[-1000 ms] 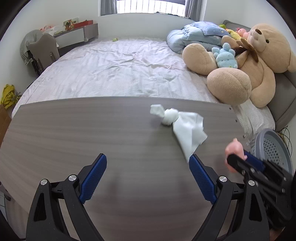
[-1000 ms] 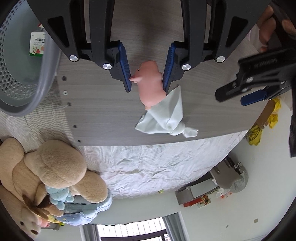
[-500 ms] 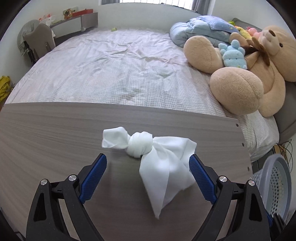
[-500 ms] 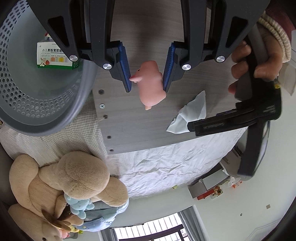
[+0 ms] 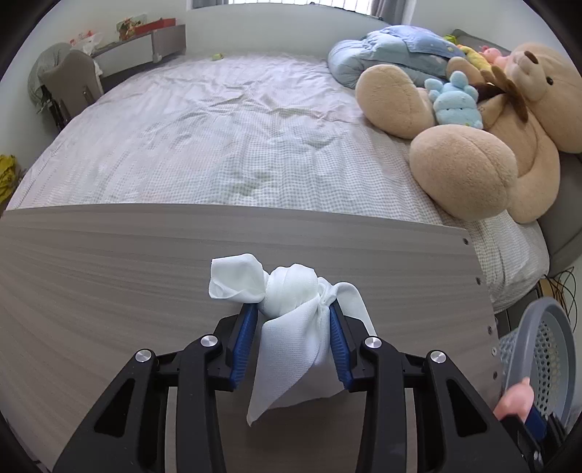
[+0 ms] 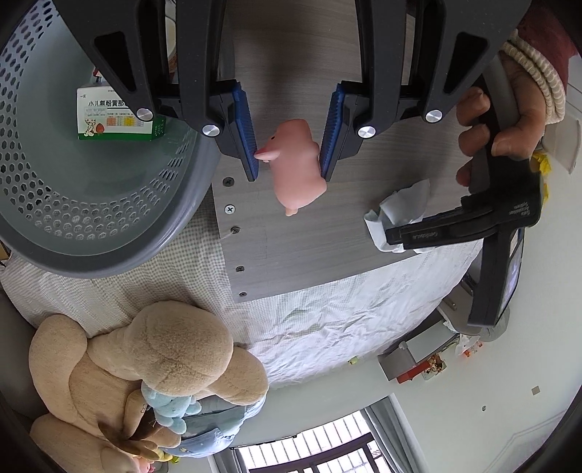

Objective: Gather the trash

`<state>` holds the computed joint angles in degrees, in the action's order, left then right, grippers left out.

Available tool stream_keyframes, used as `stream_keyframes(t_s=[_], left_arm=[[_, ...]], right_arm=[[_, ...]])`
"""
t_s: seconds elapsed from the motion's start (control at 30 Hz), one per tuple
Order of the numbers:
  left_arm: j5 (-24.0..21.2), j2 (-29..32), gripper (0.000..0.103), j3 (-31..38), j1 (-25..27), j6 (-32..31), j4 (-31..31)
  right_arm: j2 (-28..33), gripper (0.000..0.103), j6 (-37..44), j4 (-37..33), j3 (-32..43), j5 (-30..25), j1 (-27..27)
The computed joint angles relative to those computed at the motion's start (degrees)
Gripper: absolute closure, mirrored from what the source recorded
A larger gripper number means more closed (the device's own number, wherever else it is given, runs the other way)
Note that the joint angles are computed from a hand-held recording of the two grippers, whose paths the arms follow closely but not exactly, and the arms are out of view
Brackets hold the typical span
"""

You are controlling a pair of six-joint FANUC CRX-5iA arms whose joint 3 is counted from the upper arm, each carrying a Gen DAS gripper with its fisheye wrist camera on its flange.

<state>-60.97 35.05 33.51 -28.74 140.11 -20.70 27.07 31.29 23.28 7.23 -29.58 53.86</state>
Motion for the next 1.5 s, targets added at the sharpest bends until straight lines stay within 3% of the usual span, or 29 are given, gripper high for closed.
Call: stream_keyframes(t_s=[0.27,0.4,0.6,0.9,1.17,1.33,1.4,1.5], left_arm=[[0.53,-3.28,0.066,-0.85,-4.02,-2.63,-2.43],[1.08,-2.62,0.066,1.61,-6.44,-5.25,-2.54],[2.12,1.70,0.066,8.40,-9.42,-12.94,1.04],[-2.45,12.89,0.066,24.52,-12.68,-24.62,7.20],[-7.09,17.63,0.061,32.87,-14.03,-26.70,7.50],[-7.78,17.50,0.042,33.18,-14.36,-25.88,6.59],[-8.97,18.09,0.039,34.56,-14.62,-25.61,5.56],[-10.20,18.43,0.037,35.45,-14.83,-25.23,4.72]], right_arm=[[-3.61,0.070,-6.54,6.56,-4.83,1.56,-0.08],[-7.81,0.070,-15.71,15.28,-11.43,3.14,-0.90],[-14.31,0.070,-27.40,24.76,-20.72,1.09,-3.19],[-19.48,0.069,-30.87,24.85,-27.16,-2.07,-5.70],[-21.15,0.069,-32.38,25.91,-29.39,-1.36,-7.03],[-21.70,0.062,-33.73,26.94,-30.29,-1.22,-7.27],[-21.69,0.051,-33.92,27.10,-30.30,-1.20,-7.33],[-21.76,0.050,-34.26,27.40,-30.44,-1.62,-7.17]])
